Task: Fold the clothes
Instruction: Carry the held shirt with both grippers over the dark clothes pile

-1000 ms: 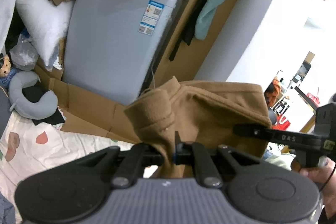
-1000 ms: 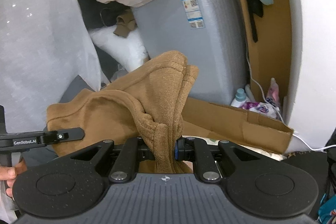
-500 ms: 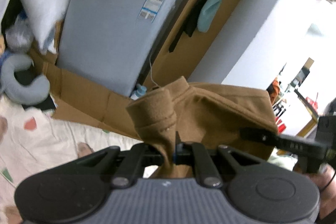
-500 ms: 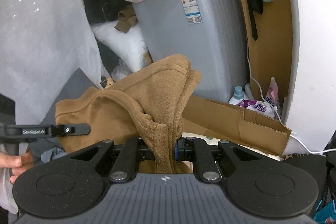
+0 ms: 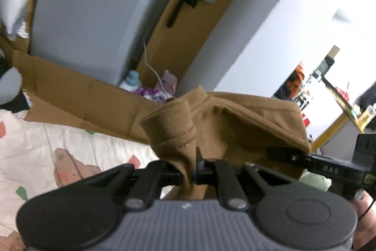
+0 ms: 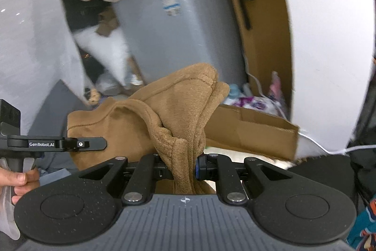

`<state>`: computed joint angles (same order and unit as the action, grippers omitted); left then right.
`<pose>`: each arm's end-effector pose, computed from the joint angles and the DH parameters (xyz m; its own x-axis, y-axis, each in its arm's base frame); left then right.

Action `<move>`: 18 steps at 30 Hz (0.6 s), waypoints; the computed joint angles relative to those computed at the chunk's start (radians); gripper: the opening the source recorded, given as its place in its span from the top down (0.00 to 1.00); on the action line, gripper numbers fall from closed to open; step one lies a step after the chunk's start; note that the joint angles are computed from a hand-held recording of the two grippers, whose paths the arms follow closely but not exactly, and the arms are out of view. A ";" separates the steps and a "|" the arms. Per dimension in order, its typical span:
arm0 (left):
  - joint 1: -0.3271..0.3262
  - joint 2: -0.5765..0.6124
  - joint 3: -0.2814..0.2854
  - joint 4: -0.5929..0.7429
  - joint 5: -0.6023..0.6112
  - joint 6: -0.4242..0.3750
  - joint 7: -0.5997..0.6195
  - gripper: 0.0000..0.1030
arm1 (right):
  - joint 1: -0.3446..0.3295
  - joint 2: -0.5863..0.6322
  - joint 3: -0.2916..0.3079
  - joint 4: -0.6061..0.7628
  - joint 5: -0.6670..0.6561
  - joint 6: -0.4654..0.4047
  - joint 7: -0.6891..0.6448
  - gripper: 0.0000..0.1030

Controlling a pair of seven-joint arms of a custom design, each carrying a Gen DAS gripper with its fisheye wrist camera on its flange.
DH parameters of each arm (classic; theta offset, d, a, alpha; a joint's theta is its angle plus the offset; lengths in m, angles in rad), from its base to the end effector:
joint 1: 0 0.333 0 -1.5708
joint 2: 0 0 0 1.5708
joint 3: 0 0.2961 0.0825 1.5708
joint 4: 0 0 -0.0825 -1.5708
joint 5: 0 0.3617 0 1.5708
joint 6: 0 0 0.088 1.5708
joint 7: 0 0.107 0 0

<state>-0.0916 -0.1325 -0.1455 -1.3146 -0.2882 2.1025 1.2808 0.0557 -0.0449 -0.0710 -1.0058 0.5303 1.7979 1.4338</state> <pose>0.4656 -0.1361 0.8569 -0.1363 -0.8789 0.4571 -0.6957 -0.2436 -0.6758 0.4507 0.0340 0.9106 0.3676 -0.8748 -0.3156 -0.6415 0.0072 -0.7671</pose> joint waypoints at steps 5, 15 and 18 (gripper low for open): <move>-0.021 0.031 -0.013 -0.033 -0.039 0.028 0.022 0.93 | 0.008 -0.152 -0.026 -0.301 -0.007 0.148 -0.039 0.87; -0.053 0.149 -0.035 -0.009 -0.073 0.063 0.087 0.93 | 0.034 -0.254 -0.083 -0.590 -0.064 0.331 -0.020 0.87; -0.055 0.176 -0.038 -0.006 -0.078 0.073 0.095 0.93 | 0.037 -0.268 -0.090 -0.657 -0.074 0.387 -0.026 0.87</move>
<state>-0.1470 0.0439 -0.1838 -1.3209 -0.3666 2.1754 1.3756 0.0931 -0.3132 -0.1614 -1.6627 0.4564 2.1853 1.4080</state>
